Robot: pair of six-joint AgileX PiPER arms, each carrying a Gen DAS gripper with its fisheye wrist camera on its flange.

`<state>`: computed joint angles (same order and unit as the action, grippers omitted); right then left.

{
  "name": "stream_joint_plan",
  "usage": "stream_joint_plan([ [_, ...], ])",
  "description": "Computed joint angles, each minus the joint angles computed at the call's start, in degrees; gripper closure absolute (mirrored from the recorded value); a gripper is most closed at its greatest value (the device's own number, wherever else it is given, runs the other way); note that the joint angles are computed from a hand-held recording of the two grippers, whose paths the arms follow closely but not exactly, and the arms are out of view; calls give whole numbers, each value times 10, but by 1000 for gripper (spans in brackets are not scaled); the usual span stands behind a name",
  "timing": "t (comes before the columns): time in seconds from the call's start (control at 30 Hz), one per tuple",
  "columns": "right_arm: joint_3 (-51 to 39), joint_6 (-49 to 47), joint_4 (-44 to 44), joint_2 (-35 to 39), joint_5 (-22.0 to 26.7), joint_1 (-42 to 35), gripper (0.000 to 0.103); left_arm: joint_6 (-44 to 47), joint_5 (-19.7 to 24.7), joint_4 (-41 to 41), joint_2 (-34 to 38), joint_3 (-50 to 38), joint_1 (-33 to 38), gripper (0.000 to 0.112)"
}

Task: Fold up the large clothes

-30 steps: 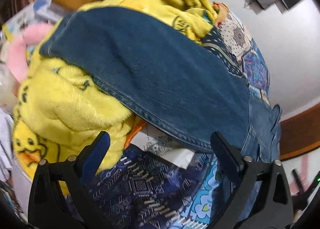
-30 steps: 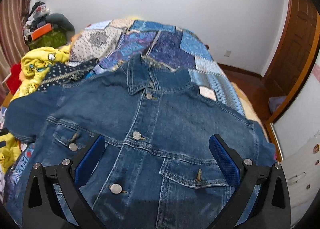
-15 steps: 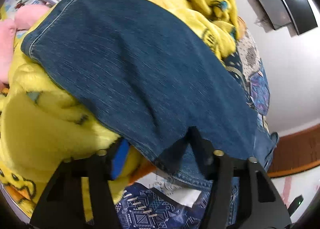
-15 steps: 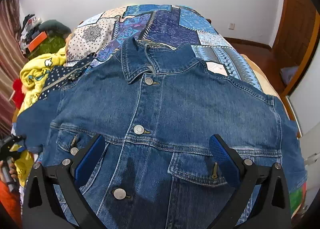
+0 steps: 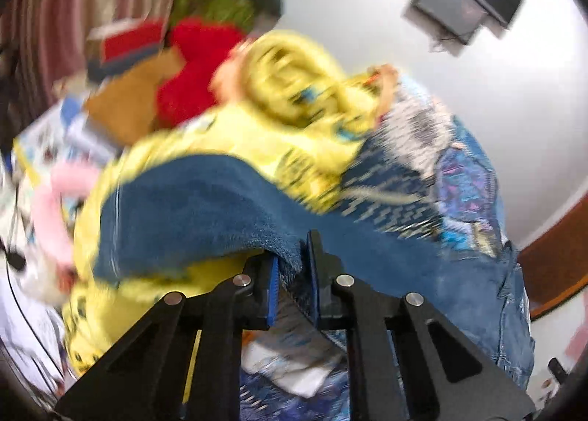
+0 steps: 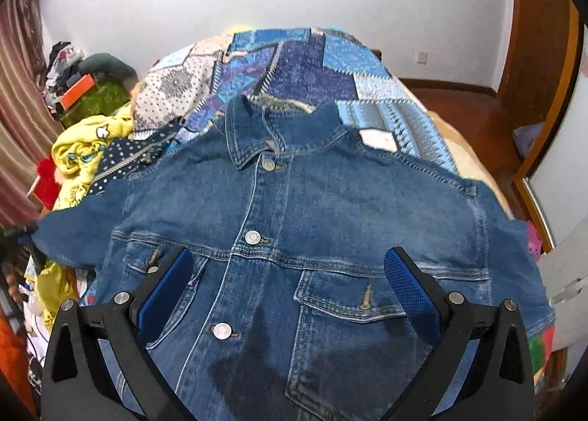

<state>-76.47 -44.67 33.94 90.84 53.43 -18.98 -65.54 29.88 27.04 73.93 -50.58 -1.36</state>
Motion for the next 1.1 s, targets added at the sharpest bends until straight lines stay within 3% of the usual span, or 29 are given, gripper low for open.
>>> stream_joint_plan([
  [0.1,0,-24,18,-11,7,-19,0,-43,68,93,29,-100,-92,100],
  [0.2,-4,-46,42,-16,26,-45,0,-27,90,110,73,-189,-150,100],
  [0.5,1,-89,72,-20,45,-99,0,131,133,12,302,-497,-296,102],
  [0.67,-7,-102,75,-2,56,-130,0,236,197,-81,435,-634,-347,102],
  [0.77,-15,-102,74,13,68,-148,0,285,260,-130,523,-723,-371,102],
  [0.93,-19,-111,69,24,80,-170,0,299,311,-162,572,-752,-395,101],
  [1.03,-24,-111,65,31,84,-175,0,308,298,-204,546,-706,-390,101],
  [1.1,-28,-113,65,35,88,-179,0,319,293,-240,521,-676,-377,85],
])
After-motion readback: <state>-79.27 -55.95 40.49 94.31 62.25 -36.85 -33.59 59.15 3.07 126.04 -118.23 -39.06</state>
